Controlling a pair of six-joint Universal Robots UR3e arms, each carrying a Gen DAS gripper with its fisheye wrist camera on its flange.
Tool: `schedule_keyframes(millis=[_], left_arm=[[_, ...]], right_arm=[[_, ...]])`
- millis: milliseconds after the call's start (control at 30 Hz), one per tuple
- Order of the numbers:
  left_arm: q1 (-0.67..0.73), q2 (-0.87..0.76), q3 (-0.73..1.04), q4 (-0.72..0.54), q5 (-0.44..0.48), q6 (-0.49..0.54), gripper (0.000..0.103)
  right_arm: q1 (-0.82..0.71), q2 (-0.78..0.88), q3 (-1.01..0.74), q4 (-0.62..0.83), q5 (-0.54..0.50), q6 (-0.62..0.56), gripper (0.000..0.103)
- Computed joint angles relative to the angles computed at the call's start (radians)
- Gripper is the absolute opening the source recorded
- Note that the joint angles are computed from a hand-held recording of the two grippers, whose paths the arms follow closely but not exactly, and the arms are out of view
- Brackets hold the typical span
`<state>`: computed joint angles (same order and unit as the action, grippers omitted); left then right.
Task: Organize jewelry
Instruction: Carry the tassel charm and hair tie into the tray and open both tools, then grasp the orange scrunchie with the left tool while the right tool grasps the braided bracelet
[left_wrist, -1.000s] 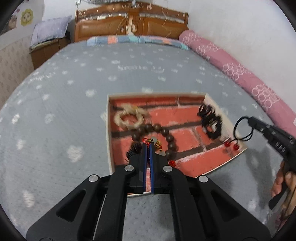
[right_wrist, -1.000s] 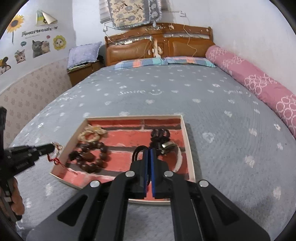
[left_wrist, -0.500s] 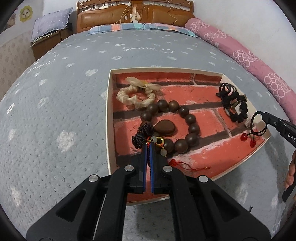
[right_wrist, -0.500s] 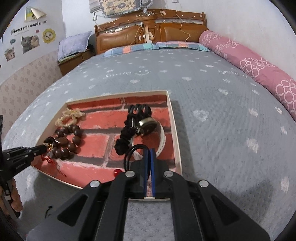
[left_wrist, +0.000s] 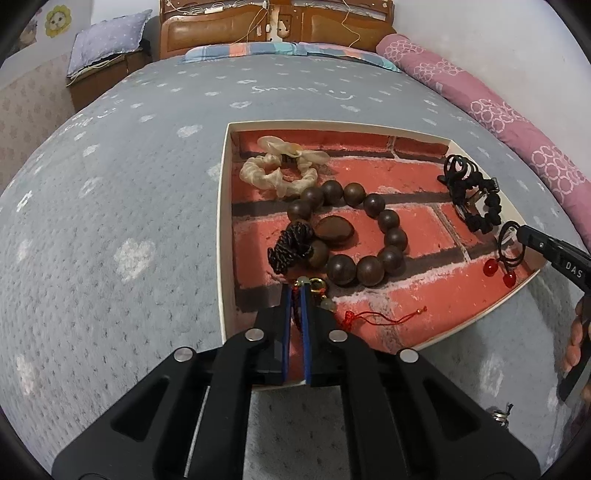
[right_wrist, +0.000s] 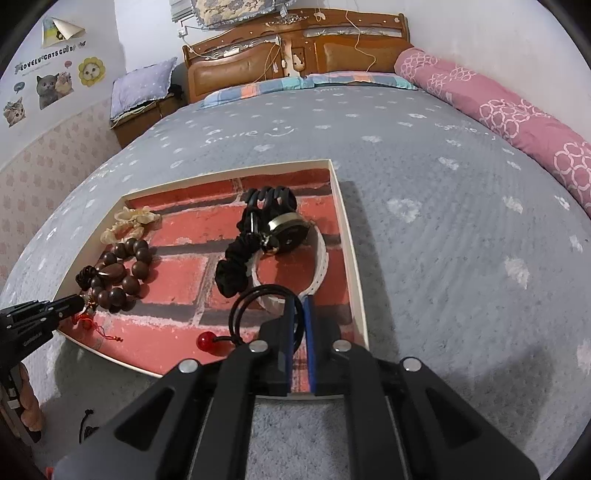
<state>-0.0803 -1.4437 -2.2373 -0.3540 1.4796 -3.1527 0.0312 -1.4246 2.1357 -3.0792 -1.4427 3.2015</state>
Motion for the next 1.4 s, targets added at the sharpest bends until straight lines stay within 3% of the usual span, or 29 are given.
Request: schedule_keyframes(millis=[33, 133, 333, 400, 633, 767, 867, 1067, 1133, 1300, 1400], left_arm=[[-0.004, 0.005, -0.001, 0.0, 0.004, -0.003, 0.009], [-0.021, 0.026, -0.008, 0.006, 0.024, -0.016, 0.031], [-0.044, 0.102, -0.017, -0.041, 0.041, -0.035, 0.042], [-0.049, 0.138, -0.022, -0.057, 0.048, -0.04, 0.054], [-0.036, 0.386, -0.073, -0.201, 0.052, -0.058, 0.073], [-0.02, 0.566, -0.105, -0.331, 0.063, -0.056, 0.089], [0.023, 0.726, -0.123, -0.47, 0.029, -0.045, 0.093], [-0.056, 0.924, -0.14, -0.652, 0.102, -0.101, 0.098], [-0.048, 1.004, -0.139, -0.737, 0.081, -0.103, 0.098], [-0.235, 1.045, -0.157, -0.773, 0.202, -0.234, 0.098], [-0.46, 0.971, -0.181, -0.714, 0.333, -0.392, 0.098]], right_arm=[[-0.003, -0.003, 0.004, -0.004, 0.003, 0.002, 0.01], [-0.009, -0.027, 0.034, -0.038, 0.005, 0.008, 0.045], [-0.015, -0.124, 0.076, -0.015, 0.033, -0.005, 0.046], [-0.007, -0.169, 0.104, -0.011, 0.031, -0.013, 0.05], [0.039, -0.323, 0.223, 0.013, -0.018, -0.01, 0.065], [0.07, -0.396, 0.299, 0.028, -0.06, 0.008, 0.067], [0.112, -0.445, 0.352, 0.022, -0.107, 0.038, 0.074], [0.214, -0.51, 0.403, 0.042, -0.202, 0.071, 0.075], [0.227, -0.537, 0.426, 0.051, -0.212, 0.086, 0.075], [0.256, -0.587, 0.475, 0.06, -0.232, 0.114, 0.075], [0.279, -0.601, 0.496, 0.057, -0.24, 0.139, 0.075]])
